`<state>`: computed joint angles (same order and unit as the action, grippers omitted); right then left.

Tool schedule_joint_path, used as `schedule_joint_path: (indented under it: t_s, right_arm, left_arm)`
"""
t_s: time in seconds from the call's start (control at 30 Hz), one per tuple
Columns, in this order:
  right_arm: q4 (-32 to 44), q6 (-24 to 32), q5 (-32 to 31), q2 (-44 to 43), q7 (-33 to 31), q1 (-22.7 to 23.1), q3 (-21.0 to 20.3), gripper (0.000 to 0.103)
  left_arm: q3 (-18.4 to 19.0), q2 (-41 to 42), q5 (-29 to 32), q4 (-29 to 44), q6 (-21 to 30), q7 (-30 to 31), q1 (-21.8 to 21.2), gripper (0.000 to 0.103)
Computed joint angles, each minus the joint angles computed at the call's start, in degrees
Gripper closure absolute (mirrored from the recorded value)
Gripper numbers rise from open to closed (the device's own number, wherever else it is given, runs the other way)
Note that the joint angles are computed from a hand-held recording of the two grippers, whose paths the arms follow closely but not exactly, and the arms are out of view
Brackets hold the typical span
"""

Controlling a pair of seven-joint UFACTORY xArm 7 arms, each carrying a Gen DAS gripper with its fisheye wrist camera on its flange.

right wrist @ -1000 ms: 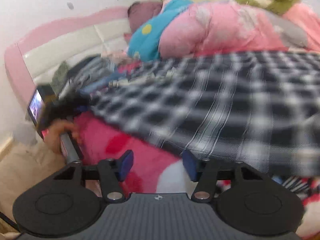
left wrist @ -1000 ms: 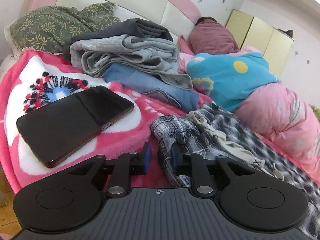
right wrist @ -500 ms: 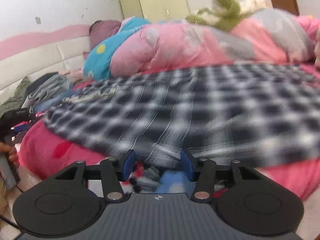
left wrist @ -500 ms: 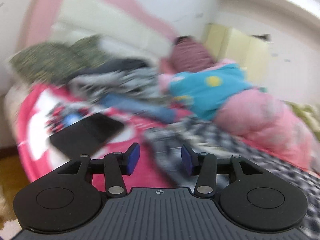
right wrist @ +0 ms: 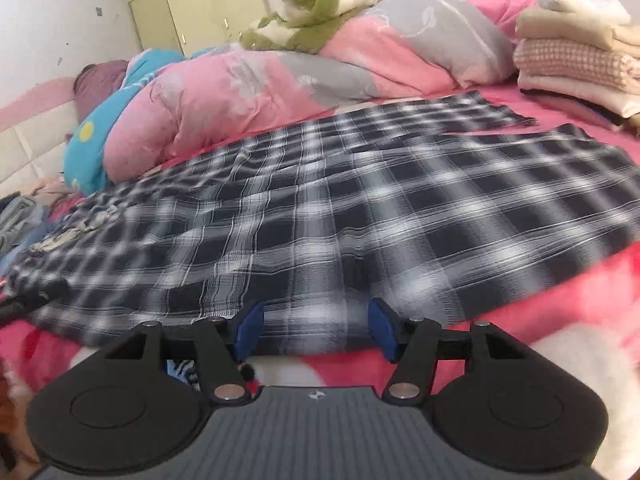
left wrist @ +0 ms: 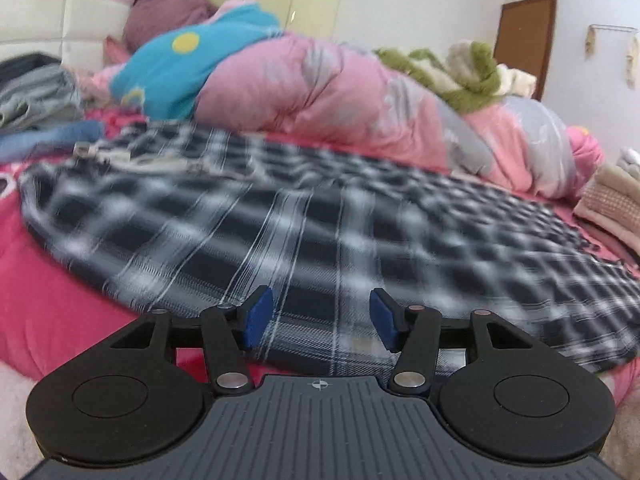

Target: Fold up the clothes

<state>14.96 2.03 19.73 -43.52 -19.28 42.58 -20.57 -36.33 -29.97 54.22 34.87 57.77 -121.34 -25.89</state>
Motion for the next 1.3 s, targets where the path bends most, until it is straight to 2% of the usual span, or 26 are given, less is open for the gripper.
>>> schedule_joint_path:
  t_s: [0.03,0.07,0.13,0.17,0.27,0.33,0.37,0.4,0.43,0.47,0.5,0.57,0.6,0.63,0.73,0.8,0.87,0.9,0.93,1.0,1.03,1.1,1.13,1.23,1.3]
  right_arm:
    - [1.57,1.07,1.43,-0.79,-1.64,-1.58,-0.03,0.043]
    - [2.70,-0.26,0.48,-1.25,-1.55,-1.36,-1.91,0.042]
    - [6.28,-7.91,-1.68,1.31,-4.13,4.67,-10.24,0.042]
    - [8.96,-9.42,-3.04,3.50,-4.93,7.20,-14.15,0.041]
    - [19.68,-4.50,-4.25,15.57,-5.82,9.52,-21.08,0.041]
    - [23.04,0.06,-7.91,22.75,-4.17,5.27,-20.50,0.041]
    - [23.34,1.72,-7.63,24.11,-6.73,5.53,-22.18,0.041]
    - [21.55,0.98,-4.95,23.06,-11.31,5.07,-23.01,0.041]
    - [18.90,-0.31,-2.70,19.65,-16.80,6.86,-26.23,0.041]
    - [16.62,0.23,-2.85,15.82,-20.26,6.25,-27.39,0.041]
    - [15.02,1.33,-3.71,13.42,-21.32,3.25,-26.22,0.041]
    - [14.11,6.24,-4.63,12.23,-18.95,-5.85,-20.24,0.041]
    - [14.73,7.41,-4.88,12.48,-17.93,-7.73,-18.98,0.041]
    - [15.14,6.98,-2.74,11.77,-19.31,-7.21,-18.29,0.041]
    - [16.41,4.53,1.22,8.81,-22.55,-2.25,-19.28,0.041]
    - [18.64,3.07,3.73,8.91,-26.00,4.92,-21.18,0.041]
    - [21.50,0.79,6.13,12.40,-29.04,12.31,-24.03,0.041]
    - [23.25,1.50,7.47,14.53,-30.03,15.48,-26.01,0.041]
    - [24.93,2.57,8.96,17.49,-30.12,17.42,-27.39,0.041]
    - [24.80,3.50,9.69,21.75,-27.99,15.95,-27.07,0.041]
    - [23.86,3.47,10.67,21.62,-28.80,17.34,-29.26,0.041]
    - [19.19,0.68,15.02,16.31,-33.89,15.29,-28.64,0.041]
    - [16.91,0.69,14.61,14.22,-33.38,11.44,-26.24,0.041]
    - [12.21,4.72,12.82,10.78,-28.36,-4.25,-15.52,0.041]
    - [12.04,8.49,11.11,11.36,-20.32,-16.14,-5.25,0.040]
  left_arm:
    - [0.37,-0.13,-0.17,-0.29,-0.37,-0.16,-0.03,0.049]
    - [0.25,0.11,-0.50,-0.03,0.02,0.09,-0.04,0.049]
    - [-0.02,1.06,-1.07,0.85,1.10,0.75,0.04,0.049]
    - [-0.09,1.79,-1.27,1.47,1.77,1.14,0.10,0.049]
    - [-0.26,3.12,-1.80,2.64,3.40,1.02,-0.54,0.049]
    - [0.00,3.61,-1.88,2.98,3.97,0.41,-1.07,0.049]
    - [0.20,3.95,-1.84,3.13,4.23,0.35,-1.26,0.049]
    - [0.40,4.32,-1.79,3.30,4.51,0.32,-1.44,0.049]
    - [0.60,4.70,-1.74,3.48,4.78,0.28,-1.63,0.049]
    - [0.99,5.14,-1.78,3.70,5.00,0.71,-1.87,0.049]
    - [1.30,5.61,-1.81,4.08,5.37,1.22,-2.09,0.049]
    - [1.96,6.59,-1.91,4.94,6.12,2.29,-2.54,0.046]
    - [2.17,7.14,-2.03,5.49,6.65,2.51,-2.72,0.045]
    - [2.40,7.69,-2.15,6.04,7.20,2.69,-2.92,0.045]
    - [2.79,8.78,-2.61,7.31,9.00,1.81,-3.77,0.045]
    - [3.06,8.70,-2.76,7.39,9.57,0.80,-4.48,0.045]
    - [3.26,8.21,-2.95,7.03,9.87,0.17,-5.20,0.045]
    - [3.37,7.88,-3.00,6.73,9.92,0.07,-5.47,0.045]
    - [3.48,7.40,-3.01,6.23,9.78,-0.06,-5.71,0.045]
    - [3.69,6.37,-2.81,5.02,9.13,-0.65,-5.82,0.045]
    - [3.75,5.89,-2.67,4.43,8.73,-1.05,-5.74,0.045]
    - [3.79,5.23,-2.01,3.43,7.74,-1.68,-5.35,0.045]
    - [3.70,5.16,-1.58,3.15,7.42,-1.79,-5.08,0.045]
    - [3.04,5.82,-0.33,3.14,7.38,-2.61,-4.38,0.042]
    - [2.69,6.62,0.40,3.49,7.84,-2.95,-4.21,0.039]
